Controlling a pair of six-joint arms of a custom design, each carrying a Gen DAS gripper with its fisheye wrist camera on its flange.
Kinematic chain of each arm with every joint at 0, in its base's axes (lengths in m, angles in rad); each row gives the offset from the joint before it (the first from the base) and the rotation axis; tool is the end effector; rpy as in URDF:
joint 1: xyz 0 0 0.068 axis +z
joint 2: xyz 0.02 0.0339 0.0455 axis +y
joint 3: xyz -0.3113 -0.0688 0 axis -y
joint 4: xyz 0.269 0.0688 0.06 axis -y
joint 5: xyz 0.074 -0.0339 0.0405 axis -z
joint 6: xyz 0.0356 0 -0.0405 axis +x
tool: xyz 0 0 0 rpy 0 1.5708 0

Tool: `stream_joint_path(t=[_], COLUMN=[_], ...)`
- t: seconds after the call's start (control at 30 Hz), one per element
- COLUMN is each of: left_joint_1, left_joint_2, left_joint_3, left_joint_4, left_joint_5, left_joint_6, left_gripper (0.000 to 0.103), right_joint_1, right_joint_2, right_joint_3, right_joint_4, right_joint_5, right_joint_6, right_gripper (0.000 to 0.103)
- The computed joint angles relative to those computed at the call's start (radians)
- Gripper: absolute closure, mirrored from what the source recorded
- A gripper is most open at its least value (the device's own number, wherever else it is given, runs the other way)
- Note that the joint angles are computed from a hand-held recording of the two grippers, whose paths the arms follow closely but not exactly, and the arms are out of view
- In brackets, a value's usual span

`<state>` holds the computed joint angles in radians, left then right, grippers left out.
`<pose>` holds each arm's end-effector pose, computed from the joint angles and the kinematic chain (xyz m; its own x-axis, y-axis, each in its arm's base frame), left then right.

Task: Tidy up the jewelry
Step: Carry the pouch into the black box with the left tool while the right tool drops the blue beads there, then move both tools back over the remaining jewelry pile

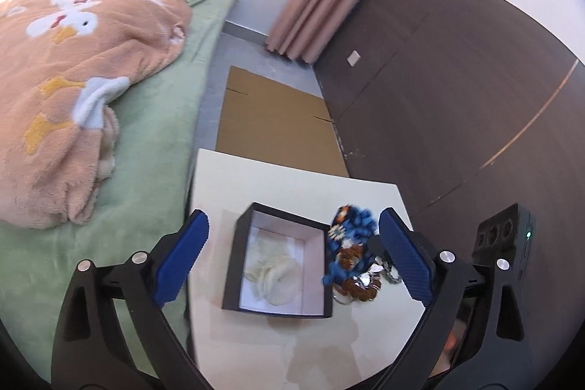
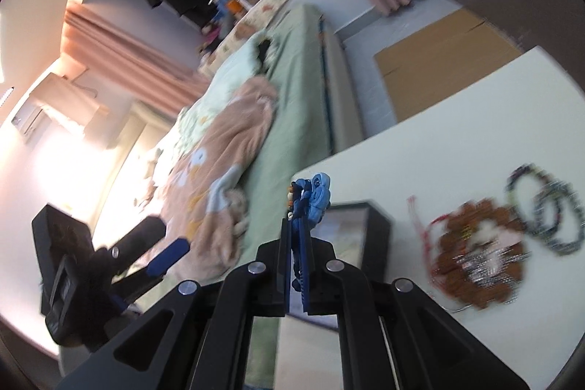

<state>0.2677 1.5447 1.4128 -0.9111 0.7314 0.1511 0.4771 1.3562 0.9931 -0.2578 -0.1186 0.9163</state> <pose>0.3313 0.0662 0.3620 -0.8045 -0.1045 -0.5847 0.2515 0.8319 -0.4946 0.2783 0.1486 0.3146 -0.7442 0.5021 -0.4405 0.0804 0.7220 0.6872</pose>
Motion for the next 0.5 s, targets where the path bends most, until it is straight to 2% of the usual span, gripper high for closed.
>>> stream_joint_path(t=[0.07,0.1,0.13,0.17,0.37,0.5], left_joint_1=[0.009,0.010,0.009,0.008,-0.009,-0.050], left_joint_2=[0.010,0.012,0.013,0.016,0.008,-0.010], left_joint_3=[0.005,0.005,0.004,0.005,-0.007,-0.026], left_joint_4=[0.004,0.007,0.010,0.010,0.013,0.024], left_joint_5=[-0.004,-0.008,-0.013,-0.017,-0.027,-0.045], left_joint_6=[-0.011,-0.014,-0.016,-0.015,-0.020,-0.021], left_gripper=[0.009,0.009,0.009,0.009,0.009,0.009], right_joint_1=[0.010,0.004,-0.001,-0.001,-0.008,-0.019], right_joint_2=[0.060,0.085,0.094,0.072,-0.113,-0.188], right_joint_3=[0.038,0.049,0.055,0.034,-0.042,-0.063], right_joint_4=[-0.061,-0.097,-0.125,-0.129,-0.137,-0.217], right_joint_5=[-0.004,-0.019,-0.020,0.014,0.134,0.187], right_joint_6=[-0.026,-0.018,-0.002,0.022,0.004,0.003], right_gripper=[0.091,0.082,0.054,0.041,0.014,0.013])
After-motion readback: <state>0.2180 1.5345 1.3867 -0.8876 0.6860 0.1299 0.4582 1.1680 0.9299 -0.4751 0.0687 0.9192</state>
